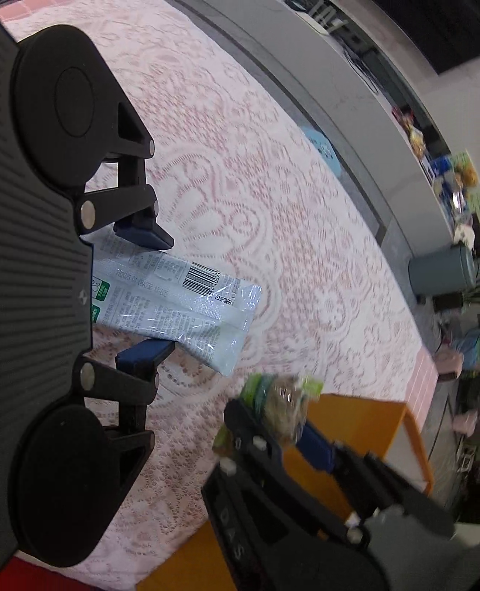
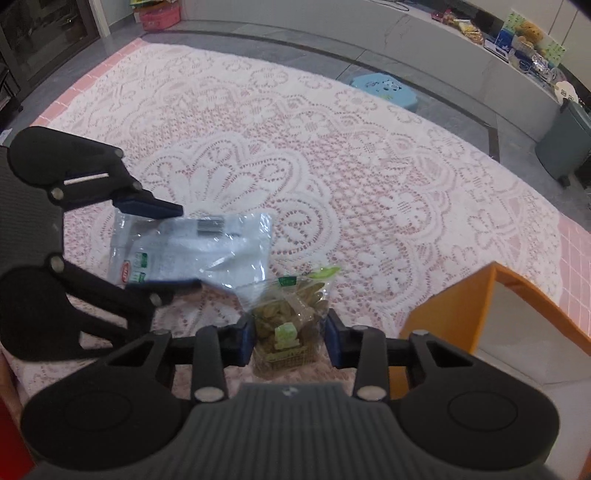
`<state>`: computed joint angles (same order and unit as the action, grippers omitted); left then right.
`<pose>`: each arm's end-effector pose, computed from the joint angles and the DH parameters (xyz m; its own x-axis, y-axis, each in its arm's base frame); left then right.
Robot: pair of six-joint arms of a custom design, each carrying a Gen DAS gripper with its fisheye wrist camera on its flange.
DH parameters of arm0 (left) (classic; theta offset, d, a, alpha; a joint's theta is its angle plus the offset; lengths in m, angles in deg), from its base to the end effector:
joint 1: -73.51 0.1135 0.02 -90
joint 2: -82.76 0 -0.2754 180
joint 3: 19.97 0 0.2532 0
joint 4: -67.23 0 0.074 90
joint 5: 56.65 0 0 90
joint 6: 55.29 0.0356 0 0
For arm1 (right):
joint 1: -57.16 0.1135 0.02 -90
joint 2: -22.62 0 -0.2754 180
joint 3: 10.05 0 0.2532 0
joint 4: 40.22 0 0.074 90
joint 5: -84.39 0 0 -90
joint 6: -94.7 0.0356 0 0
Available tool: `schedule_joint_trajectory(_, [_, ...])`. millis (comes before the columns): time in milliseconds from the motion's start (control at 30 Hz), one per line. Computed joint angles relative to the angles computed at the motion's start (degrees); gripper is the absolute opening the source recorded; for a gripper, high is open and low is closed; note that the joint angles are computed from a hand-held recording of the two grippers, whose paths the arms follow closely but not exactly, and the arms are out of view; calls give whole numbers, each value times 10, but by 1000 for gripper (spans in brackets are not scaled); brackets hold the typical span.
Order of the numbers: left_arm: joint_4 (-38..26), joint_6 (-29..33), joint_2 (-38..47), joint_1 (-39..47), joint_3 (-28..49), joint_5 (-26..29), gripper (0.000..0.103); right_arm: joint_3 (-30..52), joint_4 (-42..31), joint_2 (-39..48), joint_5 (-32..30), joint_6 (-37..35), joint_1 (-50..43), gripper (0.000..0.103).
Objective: Organize snacks
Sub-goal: 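Grasp the clear nut bag with the right tool while the left grasps the white pack, then carry the nut bag with the right tool while the left carries the white pack over the box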
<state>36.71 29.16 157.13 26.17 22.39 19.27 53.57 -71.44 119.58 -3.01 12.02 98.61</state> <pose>0.1491 -0.1490 0.1482 -0.6601 0.5779 -0.4800 0.5761 0.7994 0.1702 0.2349 0.2053 0.1488 -0.7537 -0.4959 -0.4313 -0.5552 0.8316 0.0141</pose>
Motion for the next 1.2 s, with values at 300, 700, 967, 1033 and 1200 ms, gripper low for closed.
schedule_joint_trajectory(300, [-159,-97,-106,-57,46,-40,60,-24,-54,-98,23,19,34,36])
schedule_joint_trajectory(700, [-356,-326,-97,-268,207,-125,60,-51,-200,-264,90,60,82,36])
schedule_joint_trajectory(967, [-337,-347,-5,-345,294,-128,60,-108,-327,-432,117,64,47,36])
schedule_joint_trajectory(1033, [-313,-342,27,-355,311,-122,60,-119,-358,-468,122,58,27,36])
schedule_joint_trajectory(1200, [-246,-288,121,-348,369,-93,60,-153,-395,-540,109,-13,-62,36])
